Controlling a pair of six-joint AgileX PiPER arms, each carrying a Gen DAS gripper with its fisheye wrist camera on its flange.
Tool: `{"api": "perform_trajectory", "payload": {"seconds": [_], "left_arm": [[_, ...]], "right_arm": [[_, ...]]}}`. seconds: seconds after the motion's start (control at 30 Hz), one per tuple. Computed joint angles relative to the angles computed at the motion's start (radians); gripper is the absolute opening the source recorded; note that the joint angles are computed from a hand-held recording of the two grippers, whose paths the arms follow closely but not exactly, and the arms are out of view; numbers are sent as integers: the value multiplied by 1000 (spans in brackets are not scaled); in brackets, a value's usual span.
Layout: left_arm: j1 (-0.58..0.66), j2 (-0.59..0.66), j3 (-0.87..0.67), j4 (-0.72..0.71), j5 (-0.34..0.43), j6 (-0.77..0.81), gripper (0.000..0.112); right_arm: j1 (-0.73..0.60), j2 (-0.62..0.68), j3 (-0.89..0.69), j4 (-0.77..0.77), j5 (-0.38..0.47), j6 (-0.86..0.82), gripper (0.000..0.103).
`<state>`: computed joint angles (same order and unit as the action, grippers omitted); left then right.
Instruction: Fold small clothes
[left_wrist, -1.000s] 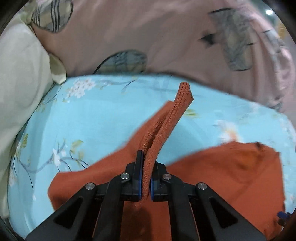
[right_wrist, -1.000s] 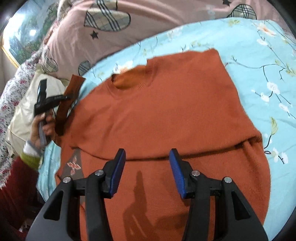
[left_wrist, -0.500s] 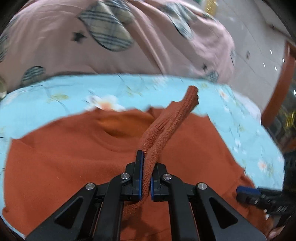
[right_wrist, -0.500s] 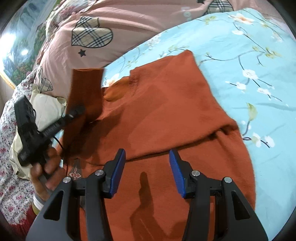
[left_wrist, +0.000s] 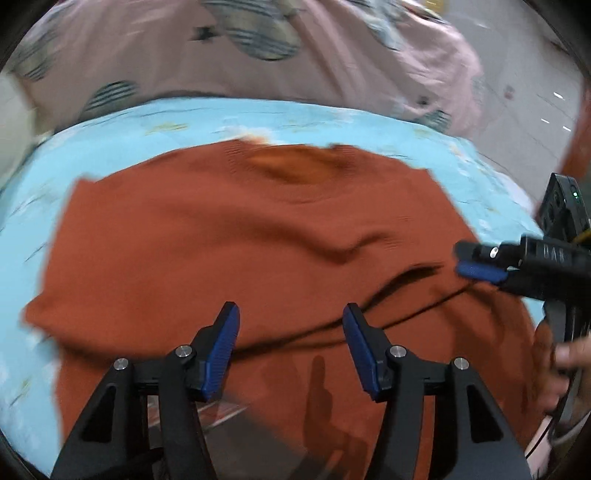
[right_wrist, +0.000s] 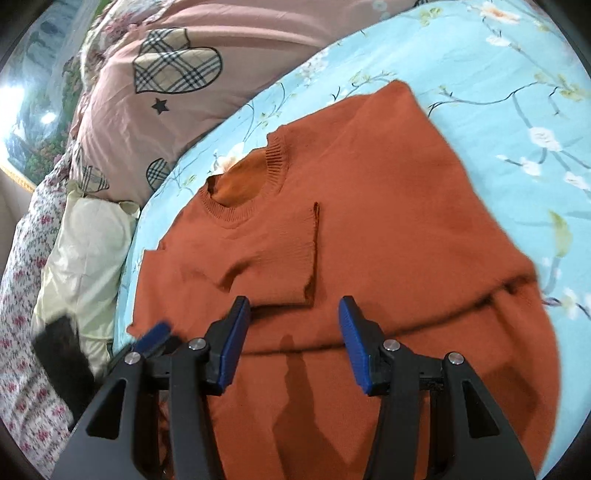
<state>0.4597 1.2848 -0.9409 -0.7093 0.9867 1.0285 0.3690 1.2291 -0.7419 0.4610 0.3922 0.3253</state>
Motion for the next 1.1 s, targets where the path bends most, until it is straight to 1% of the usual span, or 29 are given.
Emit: {"api": "perform_trajectory", "payload": {"seconds": [0.07,0.13,0.17,0.2,0.27,0.3,0.33,0.37,0.4,0.43,0.47,0.53,0.57,0.63,0.67,0.7,0.73,0.77,0.83,0.87,0.93,0.97,1.07,1.1], "left_arm": [[126,16,-14,-3,19,24,59],[226,41,-37,4,18,12,59],[275,57,-50,4,15,5,59],[317,76,-63,0,10,0,59],[357,129,-103,22,2,-31,58],[359,143,-111,35,-9,-42,58],[366,155,-117,45,-21,-47,58],[360,166,-122,50,-33,-55,58],[353,183,-133,57,-37,-64,58],[344,198,-143,69,-43,-77,58],[335,214,-152,81,-54,-90,57],[288,233,-168,118,-88,-147,57],[280,240,-174,123,-99,-157,56],[266,248,-190,126,-111,-179,53],[267,252,-197,124,-111,-182,53],[270,257,-201,119,-108,-179,53],[266,262,-204,119,-109,-186,53],[264,259,-200,120,-109,-188,53],[254,242,-179,122,-118,-177,53],[246,225,-161,127,-136,-170,50],[242,208,-148,135,-167,-179,49],[255,218,-160,126,-159,-187,49],[322,280,-225,60,-67,-197,49],[338,285,-228,41,-56,-193,49]], "right_arm": [[-17,40,-15,52,-4,-35,51],[-21,83,-35,84,-14,-55,51],[-15,100,-46,70,-23,-36,51],[-1,118,-63,25,-31,9,51],[29,152,-101,-63,-41,89,51],[33,167,-121,-69,-33,89,51],[44,184,-146,-96,-24,107,40],[47,190,-158,-90,-23,91,15],[45,197,-176,-43,-17,40,12],[45,200,-191,-27,-11,22,12],[51,190,-213,-50,-8,28,12],[67,142,-246,-177,0,123,9],[70,96,-252,-245,-2,175,5],[70,14,-260,-393,13,298,5],[67,-34,-256,-477,28,368,5],[53,-71,-254,-530,59,402,5],[33,-89,-255,-543,95,400,5],[-5,-103,-236,-516,116,370,5],[-68,-104,-195,-403,125,272,5],[-94,-96,-170,-353,125,233,5],[-114,-75,-125,-304,111,201,5],[-120,-69,-108,-294,107,195,5],[-121,-68,-84,-276,96,182,5],[-107,-71,-90,-299,93,201,5]]}}
